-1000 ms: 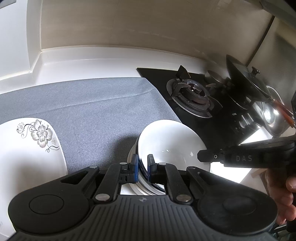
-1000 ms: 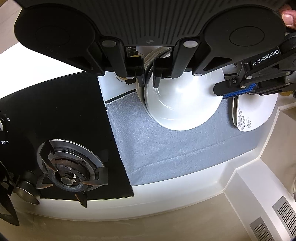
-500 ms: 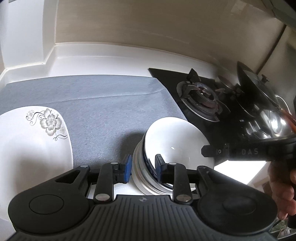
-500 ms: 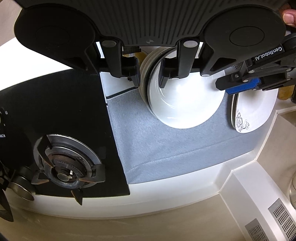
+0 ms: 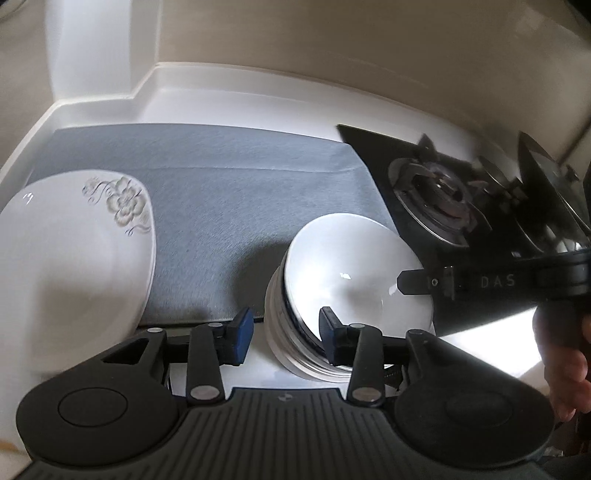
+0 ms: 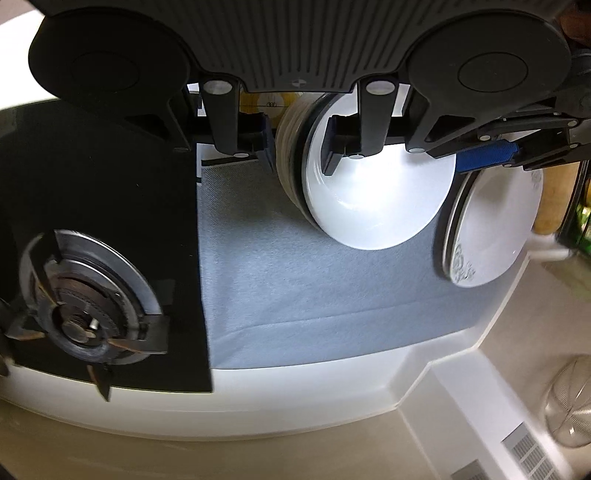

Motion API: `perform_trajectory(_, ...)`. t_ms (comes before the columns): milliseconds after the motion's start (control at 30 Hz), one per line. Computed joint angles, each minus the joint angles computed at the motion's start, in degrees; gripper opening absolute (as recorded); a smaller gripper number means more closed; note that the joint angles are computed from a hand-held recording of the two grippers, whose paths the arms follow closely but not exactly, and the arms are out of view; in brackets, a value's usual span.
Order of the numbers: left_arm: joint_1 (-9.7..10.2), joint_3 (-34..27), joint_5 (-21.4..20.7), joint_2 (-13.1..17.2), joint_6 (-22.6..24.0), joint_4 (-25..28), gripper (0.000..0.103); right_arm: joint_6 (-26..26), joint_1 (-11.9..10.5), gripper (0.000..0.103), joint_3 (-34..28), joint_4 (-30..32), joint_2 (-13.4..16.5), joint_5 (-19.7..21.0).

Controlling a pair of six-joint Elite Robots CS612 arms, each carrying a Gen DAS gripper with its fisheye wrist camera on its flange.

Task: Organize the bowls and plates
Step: 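Grip the rim of the nested bowl stack with both tools, then lift the bowl stack with both tools and carry it toward the flower-print plates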

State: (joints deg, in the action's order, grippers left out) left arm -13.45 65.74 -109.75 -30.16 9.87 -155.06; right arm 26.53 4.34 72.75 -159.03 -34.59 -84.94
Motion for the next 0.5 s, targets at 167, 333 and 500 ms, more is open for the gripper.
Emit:
perform_trajectory(167,-0.51,2.98,1.92,-1.11,-4.34,-2.98,0.058,-4.09,-0.63,0.033,-0.58,0.81,0.48,3.33)
perform_trajectory(333,-1.23,4.88,4.28,-1.74,-7.86,-5.34,0.058,-8.00,-1.07,0.034,-1.21,1.54,1.10,6.37)
perform_trajectory(500,-1.55,5.25,6.05,-1.71,-11.99,-6.37,0.059,-11.05,-1.30,0.036,-2.56,3.52,1.96,8.05)
